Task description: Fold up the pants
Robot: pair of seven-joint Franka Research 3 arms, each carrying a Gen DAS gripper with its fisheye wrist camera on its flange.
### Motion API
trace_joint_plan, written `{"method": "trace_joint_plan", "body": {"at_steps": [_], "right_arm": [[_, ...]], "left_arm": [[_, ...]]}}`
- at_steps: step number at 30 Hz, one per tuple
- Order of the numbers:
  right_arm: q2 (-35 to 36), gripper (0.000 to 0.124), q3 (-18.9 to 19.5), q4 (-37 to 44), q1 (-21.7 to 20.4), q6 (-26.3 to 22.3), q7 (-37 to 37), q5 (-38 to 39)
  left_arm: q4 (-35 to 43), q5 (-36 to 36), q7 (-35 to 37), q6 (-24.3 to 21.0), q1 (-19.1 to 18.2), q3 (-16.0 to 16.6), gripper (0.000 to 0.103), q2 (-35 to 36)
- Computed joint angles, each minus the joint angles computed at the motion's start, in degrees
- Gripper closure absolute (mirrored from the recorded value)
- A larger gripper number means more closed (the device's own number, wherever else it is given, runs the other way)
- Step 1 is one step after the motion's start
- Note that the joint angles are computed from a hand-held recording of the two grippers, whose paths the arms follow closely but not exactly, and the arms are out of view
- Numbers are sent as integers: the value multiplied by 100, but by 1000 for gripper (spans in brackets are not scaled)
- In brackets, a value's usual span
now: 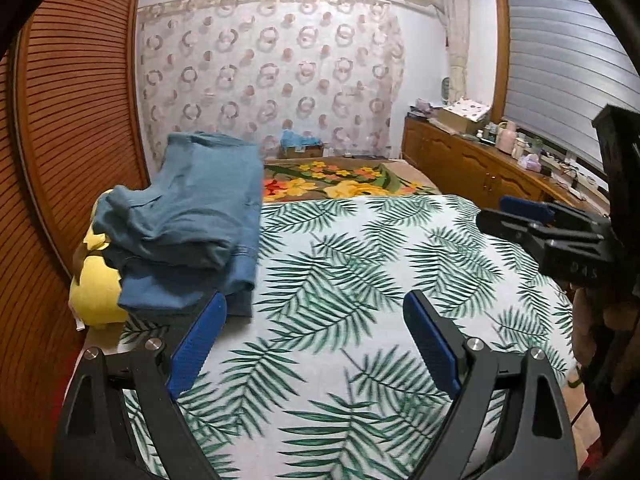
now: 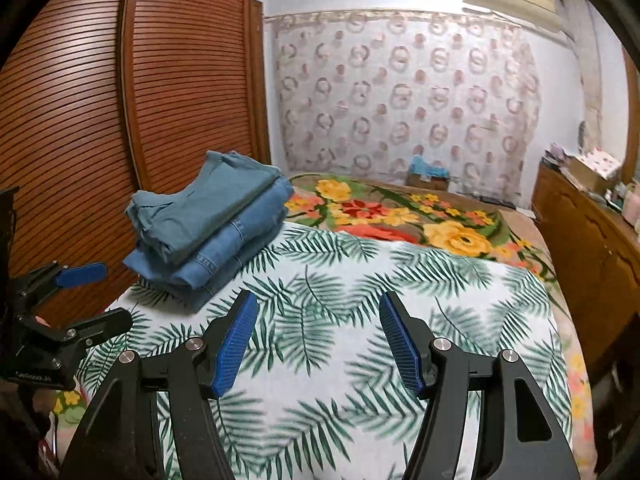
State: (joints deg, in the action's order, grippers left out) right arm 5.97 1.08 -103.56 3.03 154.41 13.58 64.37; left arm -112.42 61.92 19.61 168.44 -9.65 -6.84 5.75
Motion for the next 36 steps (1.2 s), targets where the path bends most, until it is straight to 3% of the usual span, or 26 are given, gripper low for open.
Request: {"method": "trace_joint_plan", "body": {"at_steps": [6, 19, 36], "right_arm": [[-536, 58, -59, -648, 123, 447, -173, 437], [-1335, 58, -366, -1499, 544, 967, 192, 411], [-1850, 58, -587, -1933, 959, 1509, -733, 1681]], "left_arm": [[-4, 45, -154, -88, -103, -77, 13, -46], [174, 367, -532, -395, -275, -231, 13, -135], [186, 1026, -1079, -595, -285, -421, 13, -517]]}}
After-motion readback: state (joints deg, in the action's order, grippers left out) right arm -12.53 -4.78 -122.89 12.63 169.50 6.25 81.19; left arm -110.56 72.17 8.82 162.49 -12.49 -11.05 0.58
